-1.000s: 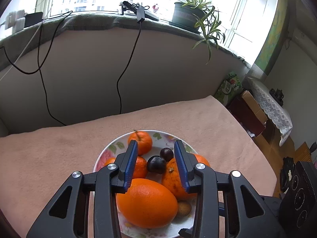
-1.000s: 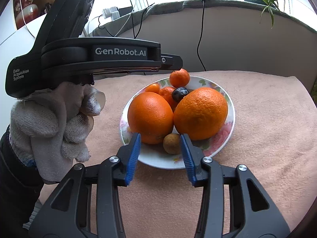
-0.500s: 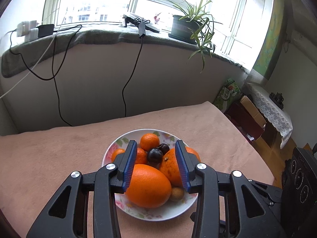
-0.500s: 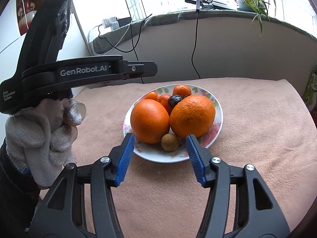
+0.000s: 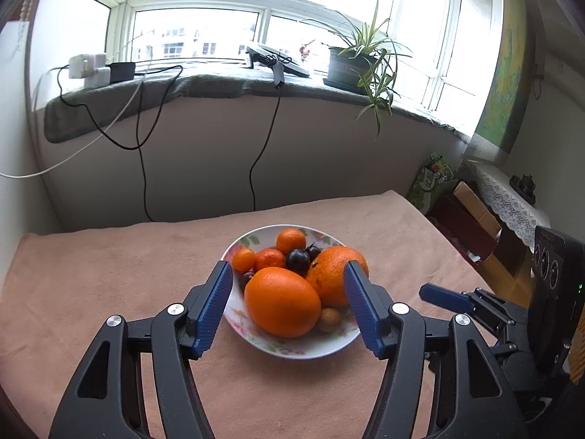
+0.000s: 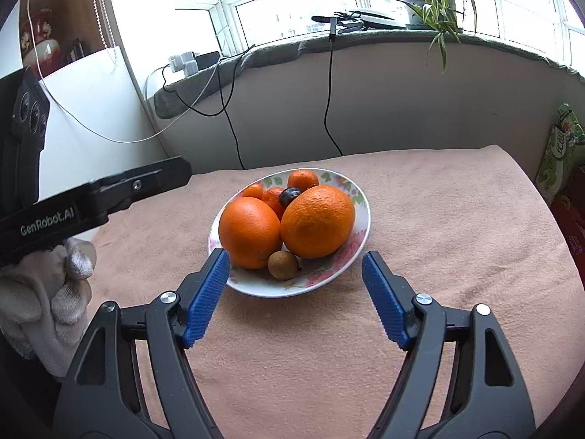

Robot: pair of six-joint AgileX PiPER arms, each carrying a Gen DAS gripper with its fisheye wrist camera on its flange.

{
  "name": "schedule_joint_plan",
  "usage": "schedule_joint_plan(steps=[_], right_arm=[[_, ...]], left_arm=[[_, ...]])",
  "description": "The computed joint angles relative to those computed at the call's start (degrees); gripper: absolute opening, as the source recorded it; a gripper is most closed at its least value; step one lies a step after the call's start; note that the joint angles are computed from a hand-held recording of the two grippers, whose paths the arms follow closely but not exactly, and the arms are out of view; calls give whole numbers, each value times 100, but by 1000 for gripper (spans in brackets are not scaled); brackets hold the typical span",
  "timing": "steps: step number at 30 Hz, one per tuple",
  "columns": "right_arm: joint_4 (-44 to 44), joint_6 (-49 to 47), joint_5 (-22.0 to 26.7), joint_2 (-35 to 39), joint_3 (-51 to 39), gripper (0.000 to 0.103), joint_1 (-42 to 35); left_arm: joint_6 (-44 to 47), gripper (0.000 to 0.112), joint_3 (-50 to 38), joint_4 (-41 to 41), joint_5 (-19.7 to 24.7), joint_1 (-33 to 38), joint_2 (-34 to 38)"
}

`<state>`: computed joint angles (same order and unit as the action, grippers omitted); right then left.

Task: Organize fruits

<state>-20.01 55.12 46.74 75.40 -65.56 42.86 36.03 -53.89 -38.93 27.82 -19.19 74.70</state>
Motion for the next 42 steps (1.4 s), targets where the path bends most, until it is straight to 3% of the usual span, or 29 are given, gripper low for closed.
schedule_joint_plan(steps=[3,7,18,22,36,42], right_arm=[[-63,21,115,-43,6,79,-20],[-356,339,259,-162,93,92,74],[-595,523,549,-236,67,93,205],[-609,536,587,-236,52,93,233],[-646,584,653,-360,93,93,251],[-598,624,619,-383,139,93,226]], left_arm=[[-588,74,269,594,-208,-124,-252],[-1495,79,547,1471,-360,-314,-520],[-2725,79,958,2463,-362,-419,-961],[-3536,79,1045,3252,-390,-632,-1103],[-4590,79,1109,4242,-262,-1010,-1285],[-4648,80,1138,4289,-258,-1072,-1356]])
